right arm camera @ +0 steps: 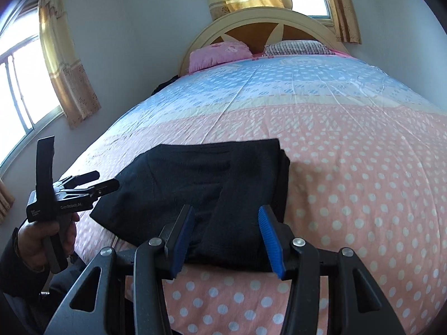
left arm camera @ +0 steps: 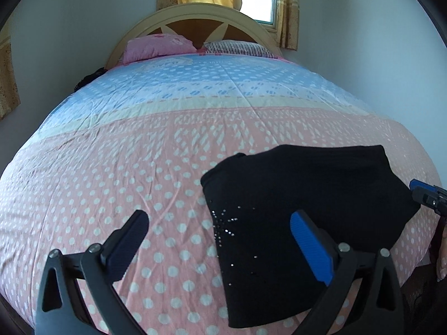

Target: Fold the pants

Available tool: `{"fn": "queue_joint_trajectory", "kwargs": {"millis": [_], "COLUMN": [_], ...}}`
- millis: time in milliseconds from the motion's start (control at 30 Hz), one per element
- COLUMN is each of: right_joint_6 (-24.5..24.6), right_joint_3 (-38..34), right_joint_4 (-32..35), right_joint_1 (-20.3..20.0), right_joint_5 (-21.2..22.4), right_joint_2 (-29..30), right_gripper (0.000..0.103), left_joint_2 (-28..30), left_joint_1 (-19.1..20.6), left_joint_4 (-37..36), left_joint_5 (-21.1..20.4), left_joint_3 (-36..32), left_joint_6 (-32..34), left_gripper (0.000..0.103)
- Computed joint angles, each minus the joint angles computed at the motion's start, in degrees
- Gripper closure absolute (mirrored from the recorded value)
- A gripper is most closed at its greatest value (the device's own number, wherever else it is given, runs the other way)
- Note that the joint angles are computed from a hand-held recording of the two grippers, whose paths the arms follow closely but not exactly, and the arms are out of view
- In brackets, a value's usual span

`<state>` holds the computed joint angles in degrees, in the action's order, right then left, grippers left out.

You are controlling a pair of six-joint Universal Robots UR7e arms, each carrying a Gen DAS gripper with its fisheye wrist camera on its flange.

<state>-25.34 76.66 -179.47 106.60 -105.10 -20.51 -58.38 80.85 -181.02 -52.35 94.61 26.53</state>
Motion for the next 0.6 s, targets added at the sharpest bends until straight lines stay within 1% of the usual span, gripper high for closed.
{"fn": "queue_joint_trajectory", "kwargs": {"millis": [67, 100, 133, 167, 200, 233, 267, 333, 400, 467, 500, 600], "right_joint_6": [0.67, 0.75, 1.32, 2.43, 4.52, 6.66, 7.62, 7.67, 7.69, 9.09, 10.06, 13.10], "right_joint_3": [-1.50, -1.68, -2.21, -2.69, -2.88, -2.40, -2.04, -1.49, -0.93, -1.34, -2.19, -6.91], "right_joint_4": [2.47, 2.15, 3.18, 4.70, 6.46, 7.00, 7.35, 7.04, 4.96, 4.97, 5.38, 8.35], "right_joint_1": [-0.16, -0.25, -0.46, -0.81, -1.40, -2.17, -2.54, -2.63, -2.59, -2.82, -2.88, -2.87], "right_joint_5": [-2.53, -3.93, -4.79, -5.02, -4.20, -2.01, -0.68, 0.15, 1.01, 2.52, 2.47, 0.13], "right_joint_2": [0.89, 1.27, 1.56, 1.68, 1.42, 0.80, 0.29, -0.29, -0.51, -0.57, -0.29, 1.76], "right_gripper": [0.053, 0.053, 0.053, 0.047, 0.045, 0.045, 0.045, 0.045, 0.045, 0.044, 0.044, 0.044], "left_joint_2": [0.42, 0.64, 0.92, 1.09, 1.16, 1.12, 1.22, 1.23, 0.91, 0.62, 0.50, 0.43], "left_joint_1": [0.27, 0.44, 0.60, 0.80, 1.06, 1.28, 1.53, 1.95, 2.21, 2.41, 2.59, 3.47], "left_joint_4": [0.94, 1.29, 1.66, 1.69, 1.68, 1.99, 2.64, 3.94, 4.67, 6.22, 7.05, 9.91], "left_joint_5": [0.12, 0.14, 0.38, 0.23, -0.27, -0.71, -1.07, -1.84, -2.90, -3.76, -4.40, -6.97], "left_joint_3": [-0.33, -0.45, -0.65, -0.72, -0.74, -0.76, -0.98, -1.29, -1.41, -1.96, -2.36, -4.34], "left_joint_6": [-0.28, -0.34, -0.45, -0.61, -0.90, -1.27, -1.70, -2.81, -3.79, -4.49, -4.93, -7.11], "left_gripper": [0.000, 0.000, 0.000, 0.000, 0.000, 0.000, 0.000, 0.000, 0.000, 0.000, 0.000, 0.000]}}
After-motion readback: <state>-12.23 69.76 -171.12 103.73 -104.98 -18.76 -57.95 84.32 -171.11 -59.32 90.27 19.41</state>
